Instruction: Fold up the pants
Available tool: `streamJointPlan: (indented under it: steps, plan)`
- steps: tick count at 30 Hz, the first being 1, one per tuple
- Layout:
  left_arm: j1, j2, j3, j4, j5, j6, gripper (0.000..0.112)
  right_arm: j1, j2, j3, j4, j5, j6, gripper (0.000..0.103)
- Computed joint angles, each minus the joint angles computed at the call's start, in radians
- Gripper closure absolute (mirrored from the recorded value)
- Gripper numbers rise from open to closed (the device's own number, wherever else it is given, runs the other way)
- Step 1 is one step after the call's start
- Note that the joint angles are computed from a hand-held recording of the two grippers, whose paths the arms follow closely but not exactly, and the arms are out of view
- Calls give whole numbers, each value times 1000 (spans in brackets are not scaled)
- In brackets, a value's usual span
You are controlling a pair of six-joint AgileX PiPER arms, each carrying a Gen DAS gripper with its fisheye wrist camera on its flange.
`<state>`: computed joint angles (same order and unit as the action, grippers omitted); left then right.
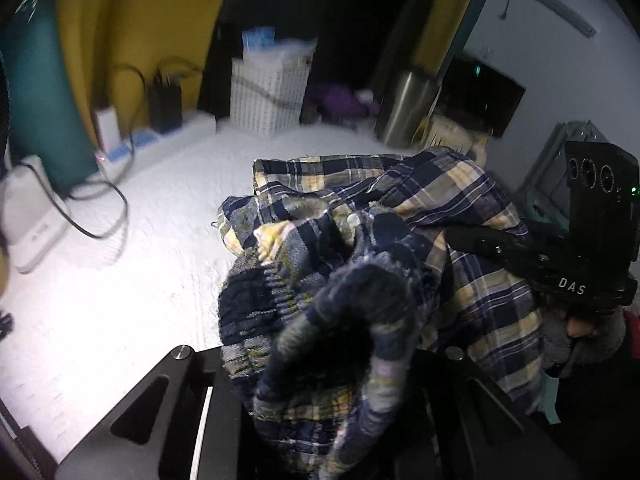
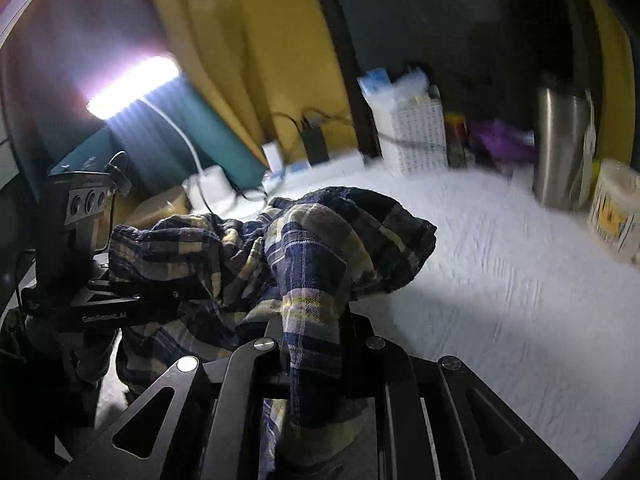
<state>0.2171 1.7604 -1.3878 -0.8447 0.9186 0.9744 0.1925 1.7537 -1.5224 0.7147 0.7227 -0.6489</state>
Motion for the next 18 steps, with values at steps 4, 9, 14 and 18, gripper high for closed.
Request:
streamJointPlan:
  steps: [4,9,14,18]
  plan:
    - [70,-100,50,-76,31,59,97,21,-70,-8,-13,5,-7,90]
    - [149,-243,134,-141,48,116,97,59,-157,4,-20,-3,-16,90]
    - [248,-373,193,-185,94,159,97,113,-231,15,-30,-13,-17,90]
    - [373,-468,235,-233,170,210,97,172,-271,-2,-53,-14,-4,90]
